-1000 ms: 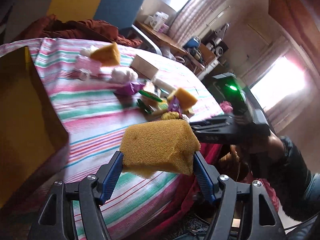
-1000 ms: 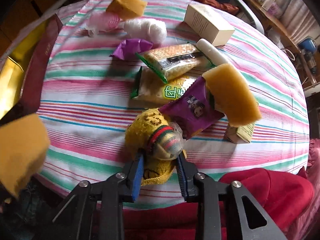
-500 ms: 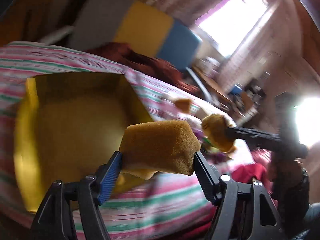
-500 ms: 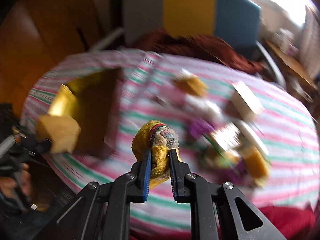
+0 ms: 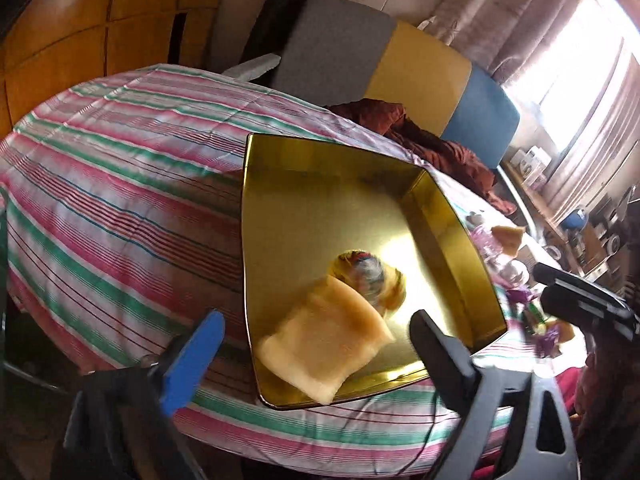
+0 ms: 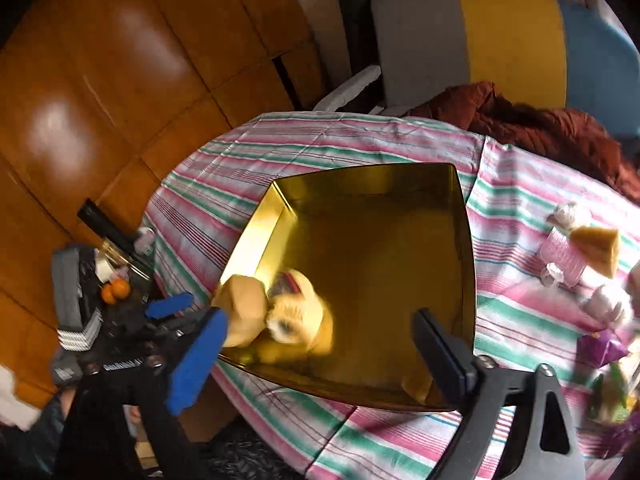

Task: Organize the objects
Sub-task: 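Lower sponge and doll into the gold tray and open both tools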

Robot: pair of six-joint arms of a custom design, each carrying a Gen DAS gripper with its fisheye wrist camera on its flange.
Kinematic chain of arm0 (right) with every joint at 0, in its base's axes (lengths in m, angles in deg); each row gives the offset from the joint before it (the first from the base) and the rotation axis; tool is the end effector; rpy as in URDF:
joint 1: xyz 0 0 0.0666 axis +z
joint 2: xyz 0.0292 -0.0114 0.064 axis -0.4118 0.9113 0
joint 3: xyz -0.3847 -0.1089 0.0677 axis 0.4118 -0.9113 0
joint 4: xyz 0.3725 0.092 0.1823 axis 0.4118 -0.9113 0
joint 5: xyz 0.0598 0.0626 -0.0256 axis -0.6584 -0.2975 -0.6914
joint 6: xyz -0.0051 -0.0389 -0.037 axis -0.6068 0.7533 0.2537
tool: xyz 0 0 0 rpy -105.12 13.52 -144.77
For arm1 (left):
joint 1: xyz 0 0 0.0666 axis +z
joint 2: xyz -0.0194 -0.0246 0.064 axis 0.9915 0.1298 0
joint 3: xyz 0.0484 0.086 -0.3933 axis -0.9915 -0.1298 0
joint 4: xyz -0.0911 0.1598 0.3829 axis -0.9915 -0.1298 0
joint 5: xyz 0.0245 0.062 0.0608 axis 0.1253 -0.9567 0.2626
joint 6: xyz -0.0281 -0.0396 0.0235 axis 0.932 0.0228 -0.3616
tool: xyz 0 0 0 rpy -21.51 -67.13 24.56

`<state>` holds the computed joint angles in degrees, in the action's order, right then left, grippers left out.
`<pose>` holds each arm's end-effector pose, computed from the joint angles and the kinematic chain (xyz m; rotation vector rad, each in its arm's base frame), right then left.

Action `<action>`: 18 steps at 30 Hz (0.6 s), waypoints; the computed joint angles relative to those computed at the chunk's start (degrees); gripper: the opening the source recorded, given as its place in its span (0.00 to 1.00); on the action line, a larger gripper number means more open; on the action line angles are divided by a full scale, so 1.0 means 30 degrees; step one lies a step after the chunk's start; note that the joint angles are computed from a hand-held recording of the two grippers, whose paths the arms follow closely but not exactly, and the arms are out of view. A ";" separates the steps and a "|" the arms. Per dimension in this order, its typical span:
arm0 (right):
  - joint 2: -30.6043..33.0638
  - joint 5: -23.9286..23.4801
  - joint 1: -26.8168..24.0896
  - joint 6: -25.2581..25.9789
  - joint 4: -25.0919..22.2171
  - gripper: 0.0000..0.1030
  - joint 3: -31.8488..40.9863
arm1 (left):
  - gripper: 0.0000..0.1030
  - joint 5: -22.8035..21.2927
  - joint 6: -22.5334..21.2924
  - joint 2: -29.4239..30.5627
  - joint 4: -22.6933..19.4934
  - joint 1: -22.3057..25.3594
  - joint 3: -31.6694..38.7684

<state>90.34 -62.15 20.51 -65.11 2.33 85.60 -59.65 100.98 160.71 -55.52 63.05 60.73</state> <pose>0.3972 0.3878 0.5939 -0.1849 2.4594 0.4651 0.4154 -0.1531 0.5451 0.0862 2.4917 -0.4652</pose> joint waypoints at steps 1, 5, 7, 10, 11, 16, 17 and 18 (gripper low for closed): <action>0.0042 0.0494 0.0143 0.0220 -0.0019 1.00 -0.0084 | 0.99 -0.0153 -0.0066 -0.0077 0.0075 -0.0121 -0.0028; -0.0440 0.3392 0.1057 0.0674 0.0065 1.00 -0.1071 | 0.99 -0.2459 -0.0181 -0.0661 0.0474 -0.0842 0.0027; -0.0649 0.4787 0.1451 0.0447 0.0318 1.00 -0.1603 | 0.99 -0.4358 -0.0546 -0.0832 0.0506 -0.1422 0.0194; -0.0856 0.5890 0.1751 0.0193 0.0426 1.00 -0.2287 | 0.98 -0.6086 -0.0301 -0.0996 0.0510 -0.1902 0.0414; -0.0992 0.5975 0.1779 0.0029 0.0613 1.00 -0.2619 | 0.97 -0.6740 -0.0247 -0.1032 0.0519 -0.2069 0.0464; -0.1609 0.6906 0.2026 -0.0780 0.1032 1.00 -0.3537 | 0.93 -0.9128 -0.0266 -0.0942 0.0306 -0.2797 0.0761; -0.1775 0.7110 0.2027 -0.0933 0.1186 1.00 -0.3723 | 0.92 -0.9347 -0.0107 -0.0927 0.0183 -0.2891 0.0786; -0.2002 0.7365 0.2101 -0.1129 0.1406 1.00 -0.4012 | 0.91 -0.9405 0.0060 -0.0904 0.0069 -0.2927 0.0824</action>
